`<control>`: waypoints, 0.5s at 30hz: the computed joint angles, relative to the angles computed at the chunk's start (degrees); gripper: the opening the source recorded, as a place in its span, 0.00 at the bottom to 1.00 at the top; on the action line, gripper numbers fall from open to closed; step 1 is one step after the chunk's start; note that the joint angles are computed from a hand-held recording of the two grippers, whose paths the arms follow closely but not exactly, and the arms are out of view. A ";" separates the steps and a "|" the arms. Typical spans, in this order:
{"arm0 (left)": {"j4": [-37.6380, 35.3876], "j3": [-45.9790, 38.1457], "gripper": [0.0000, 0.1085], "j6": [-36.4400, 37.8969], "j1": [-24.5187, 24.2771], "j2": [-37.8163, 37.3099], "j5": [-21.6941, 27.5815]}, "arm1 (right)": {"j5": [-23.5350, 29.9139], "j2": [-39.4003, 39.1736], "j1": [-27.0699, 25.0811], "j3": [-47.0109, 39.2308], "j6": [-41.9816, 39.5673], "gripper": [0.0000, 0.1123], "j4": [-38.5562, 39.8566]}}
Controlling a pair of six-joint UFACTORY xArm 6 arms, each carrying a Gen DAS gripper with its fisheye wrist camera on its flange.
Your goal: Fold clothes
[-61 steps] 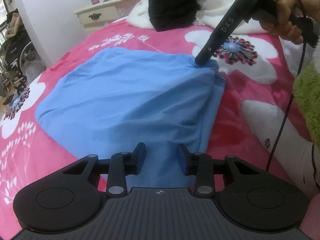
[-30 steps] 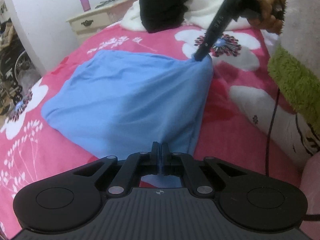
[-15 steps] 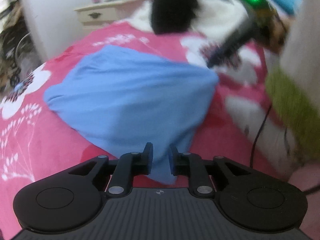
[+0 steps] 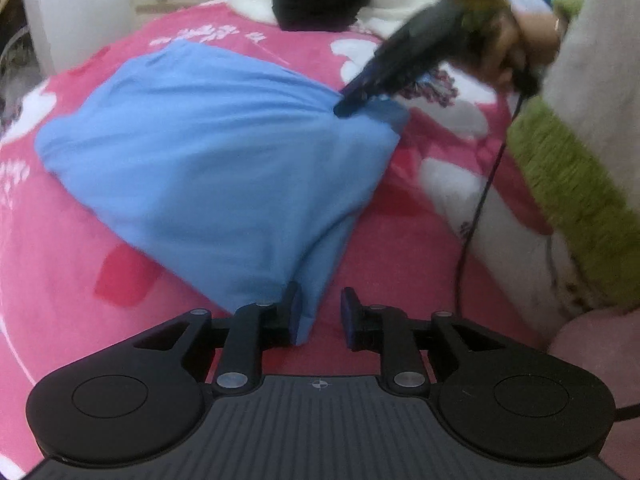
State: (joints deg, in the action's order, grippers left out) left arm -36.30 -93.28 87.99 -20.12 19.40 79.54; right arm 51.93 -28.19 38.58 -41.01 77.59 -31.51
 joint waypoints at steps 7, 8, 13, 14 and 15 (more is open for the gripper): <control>-2.91 1.97 0.19 2.39 2.16 -2.02 -0.41 | 3.66 -0.34 1.81 -3.39 5.40 0.22 -5.44; -3.84 3.63 0.19 5.04 2.01 -2.93 -1.83 | 2.23 -0.42 1.24 -3.17 5.49 0.22 -5.92; -6.50 10.82 0.19 19.48 0.28 -6.54 -7.31 | -3.60 1.28 -1.05 -3.19 3.46 0.22 -5.90; -7.00 12.09 0.18 21.42 -0.20 -7.05 -9.07 | -3.98 1.58 -1.19 -3.16 3.35 0.22 -5.62; -7.46 13.07 0.16 23.00 -0.59 -7.37 -10.68 | -4.37 1.89 -1.33 -3.13 3.24 0.22 -5.35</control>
State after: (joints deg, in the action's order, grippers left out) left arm -43.76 -80.21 111.00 -20.71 12.03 68.86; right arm 47.55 -26.30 37.25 -44.14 80.82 -36.86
